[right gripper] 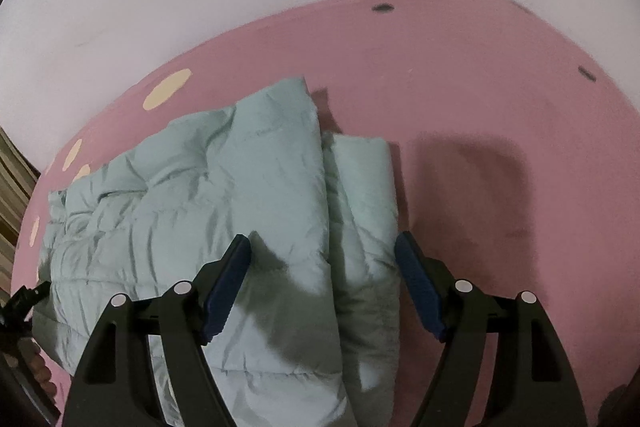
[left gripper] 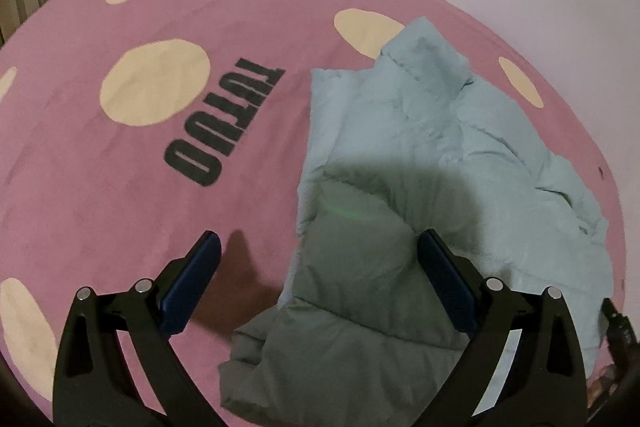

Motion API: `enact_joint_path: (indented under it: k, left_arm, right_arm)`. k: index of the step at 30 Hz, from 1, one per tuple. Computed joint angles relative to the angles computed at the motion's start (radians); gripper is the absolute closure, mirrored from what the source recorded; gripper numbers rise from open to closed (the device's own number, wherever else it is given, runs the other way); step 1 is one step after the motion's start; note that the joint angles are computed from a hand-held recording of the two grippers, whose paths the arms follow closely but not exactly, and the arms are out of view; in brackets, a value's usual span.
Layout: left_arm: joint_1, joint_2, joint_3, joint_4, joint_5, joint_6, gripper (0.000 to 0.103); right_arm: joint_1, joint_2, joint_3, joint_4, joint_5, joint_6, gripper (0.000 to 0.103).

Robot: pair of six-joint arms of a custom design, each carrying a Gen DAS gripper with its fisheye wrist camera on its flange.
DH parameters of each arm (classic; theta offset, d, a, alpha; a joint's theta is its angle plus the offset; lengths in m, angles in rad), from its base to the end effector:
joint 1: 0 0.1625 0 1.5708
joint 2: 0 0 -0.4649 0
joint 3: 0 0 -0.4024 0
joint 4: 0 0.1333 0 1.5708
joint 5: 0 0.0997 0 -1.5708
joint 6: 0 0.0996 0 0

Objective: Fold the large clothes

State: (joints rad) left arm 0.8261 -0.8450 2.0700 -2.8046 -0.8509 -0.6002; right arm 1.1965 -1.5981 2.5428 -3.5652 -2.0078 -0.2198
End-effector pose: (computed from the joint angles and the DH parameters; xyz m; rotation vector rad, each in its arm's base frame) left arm -0.2233 -0.5358 0.0576 0.1776 2.5121 -0.5990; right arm -0.0435 -0.3600 0.3427 -0.4554 -2.1891 1.0837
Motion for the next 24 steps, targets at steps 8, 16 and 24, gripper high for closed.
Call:
enact_joint_path:
  k: [8, 16, 24]
  left_arm:
    - [0.022, 0.037, -0.021, -0.026, -0.021, 0.073, 0.002]
    - [0.007, 0.048, -0.009, -0.085, -0.046, 0.176, 0.039]
    - [-0.013, 0.050, -0.011, -0.091, -0.071, 0.227, 0.082]
  right_arm:
    - [-0.058, 0.018, -0.011, 0.036, 0.066, 0.040, 0.022]
    - [-0.025, 0.056, -0.002, -0.006, 0.054, 0.018, 0.059]
    - [-0.014, 0.070, 0.019, -0.056, 0.079, 0.010, 0.081]
